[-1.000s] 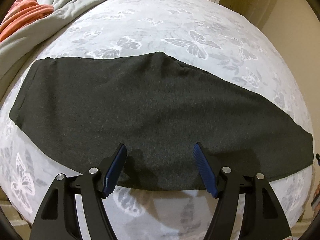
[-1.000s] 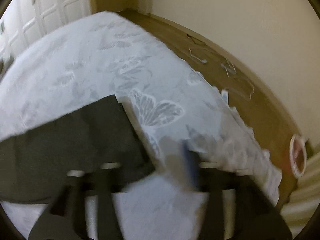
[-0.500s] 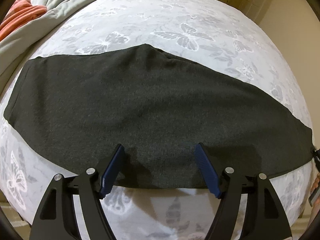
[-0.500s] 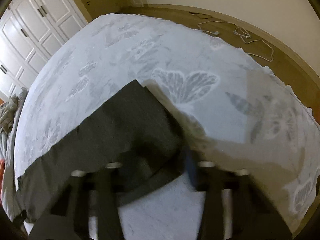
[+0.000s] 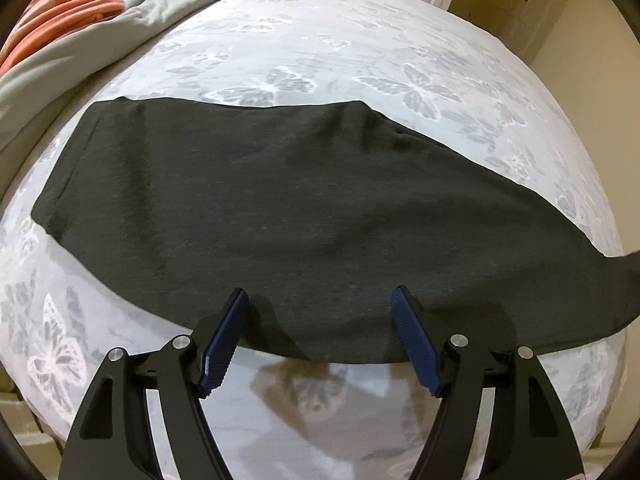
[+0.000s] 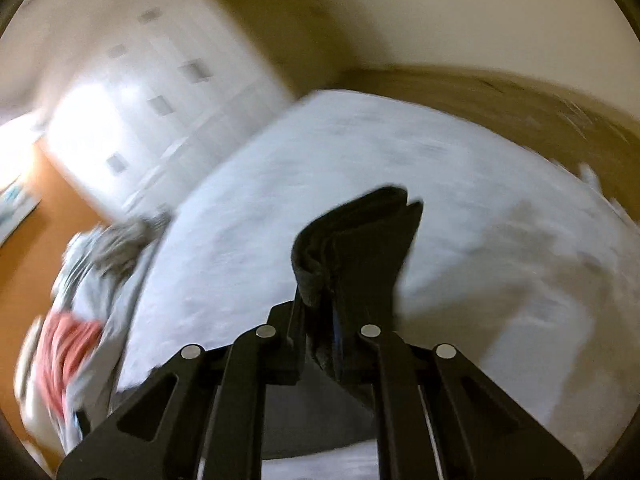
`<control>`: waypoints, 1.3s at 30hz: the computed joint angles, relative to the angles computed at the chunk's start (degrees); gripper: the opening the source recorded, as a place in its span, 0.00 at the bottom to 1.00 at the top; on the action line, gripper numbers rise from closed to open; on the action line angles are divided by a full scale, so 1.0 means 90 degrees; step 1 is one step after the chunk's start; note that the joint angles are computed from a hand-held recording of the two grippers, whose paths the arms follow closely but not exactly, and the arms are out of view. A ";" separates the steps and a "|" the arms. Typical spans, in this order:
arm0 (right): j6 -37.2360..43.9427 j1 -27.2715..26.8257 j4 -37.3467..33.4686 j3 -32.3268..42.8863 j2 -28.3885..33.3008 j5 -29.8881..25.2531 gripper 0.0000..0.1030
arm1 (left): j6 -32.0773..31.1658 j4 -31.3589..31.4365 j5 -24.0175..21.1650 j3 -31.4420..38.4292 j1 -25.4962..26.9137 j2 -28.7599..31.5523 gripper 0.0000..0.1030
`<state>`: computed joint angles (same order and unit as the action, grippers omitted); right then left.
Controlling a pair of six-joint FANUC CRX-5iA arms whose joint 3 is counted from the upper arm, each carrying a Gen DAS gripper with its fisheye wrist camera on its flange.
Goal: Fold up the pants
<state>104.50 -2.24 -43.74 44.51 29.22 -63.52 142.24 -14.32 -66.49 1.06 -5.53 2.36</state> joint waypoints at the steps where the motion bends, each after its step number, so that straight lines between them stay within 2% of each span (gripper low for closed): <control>1: 0.0421 0.0193 -0.0179 -0.0173 -0.0205 -0.0061 0.09 | 0.0034 0.0009 0.0014 -0.0042 0.0014 -0.0045 0.69; 3: 0.0953 0.0541 -0.0271 -0.0407 -0.0422 -0.0226 0.09 | 0.0027 0.0035 0.0041 -0.0124 0.0040 -0.0140 0.69; 6: 0.1491 0.1356 0.0191 -0.0729 -0.0496 -0.0535 0.15 | 0.0019 -0.0009 0.0053 -0.0179 0.0042 -0.0239 0.69; 7: 0.1572 0.1647 0.0544 -0.0858 -0.0477 -0.0574 0.26 | 0.0013 0.0000 0.0057 -0.0204 0.0057 -0.0265 0.69; 8: 0.1625 0.2066 0.1189 -0.1141 -0.0468 -0.0448 0.37 | -0.0010 0.0067 0.0091 -0.0256 0.0102 -0.0305 0.69; 10: 0.1509 0.2736 0.2547 -0.2002 -0.0664 0.0418 0.38 | -0.0046 0.0176 0.0170 -0.0349 0.0173 -0.0387 0.69; 11: 0.1513 0.2904 0.2918 -0.2360 -0.0806 0.0780 0.40 | -0.0044 0.0172 0.0185 -0.0367 0.0176 -0.0412 0.69; 12: 0.1634 0.3016 0.3133 -0.2609 -0.0917 0.1030 0.43 | -0.0061 0.0167 0.0193 -0.0374 0.0176 -0.0431 0.69; 14: 0.1832 0.3089 0.3208 -0.2894 -0.1120 0.1309 0.66 | -0.0125 0.0162 0.0194 -0.0389 0.0170 -0.0464 0.69; 16: 0.2165 0.3146 0.3207 -0.3291 -0.1388 0.1691 0.71 | -0.0190 0.0229 0.0215 -0.0435 0.0199 -0.0486 0.69; 22: 0.2141 0.3432 0.3703 -0.3417 -0.1067 0.1744 0.69 | -0.0326 0.0298 0.0215 -0.0471 0.0174 -0.0479 0.69; 23: 0.2073 0.3474 0.3788 -0.3420 -0.0986 0.1753 0.55 | -0.0315 0.0275 0.0210 -0.0469 0.0152 -0.0478 0.69; 24: 0.2120 0.3431 0.3626 -0.3298 -0.0885 0.1618 0.47 | -0.0306 0.0260 0.0205 -0.0472 0.0148 -0.0481 0.69; 25: 0.2189 0.3325 0.3285 -0.3073 -0.0795 0.1346 0.26 | -0.0305 0.0258 0.0195 -0.0483 0.0150 -0.0493 0.69; 26: 0.2126 0.3304 0.3224 -0.2984 -0.0769 0.1258 0.09 | -0.0311 0.0267 0.0194 -0.0502 0.0161 -0.0514 0.69; 27: 0.2012 0.3297 0.3236 -0.2902 -0.0761 0.1196 0.09 | -0.0304 0.0275 0.0193 -0.0525 0.0174 -0.0542 0.69; 31: 0.1834 0.2703 0.1892 -0.1920 -0.0773 0.0314 0.09 | -0.0271 0.0381 0.0340 -0.0754 0.0335 -0.0825 0.69; 33: 0.1838 0.2524 0.1305 -0.1651 -0.0895 0.0180 0.09 | -0.0262 0.0388 0.0378 -0.0815 0.0398 -0.0916 0.69; 36: 0.1820 0.2644 0.0904 -0.1351 -0.0976 -0.0049 0.13 | -0.0243 0.0487 0.0448 -0.0936 0.0538 -0.1058 0.69; 37: 0.1780 0.2814 0.1003 -0.1270 -0.0878 -0.0203 0.19 | -0.0233 0.0499 0.0462 -0.0955 0.0560 -0.1083 0.69; 38: 0.1746 0.3027 0.1257 -0.1203 -0.0721 -0.0394 0.40 | -0.0242 0.0515 0.0477 -0.0985 0.0586 -0.1123 0.69; 39: 0.1703 0.3217 0.1561 -0.1209 -0.0604 -0.0498 0.47 | -0.0264 0.0529 0.0471 -0.0990 0.0607 -0.1142 0.69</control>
<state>119.83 26.71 -29.70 33.63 23.78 -68.00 139.86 -9.56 -62.25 -7.85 -0.07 -7.92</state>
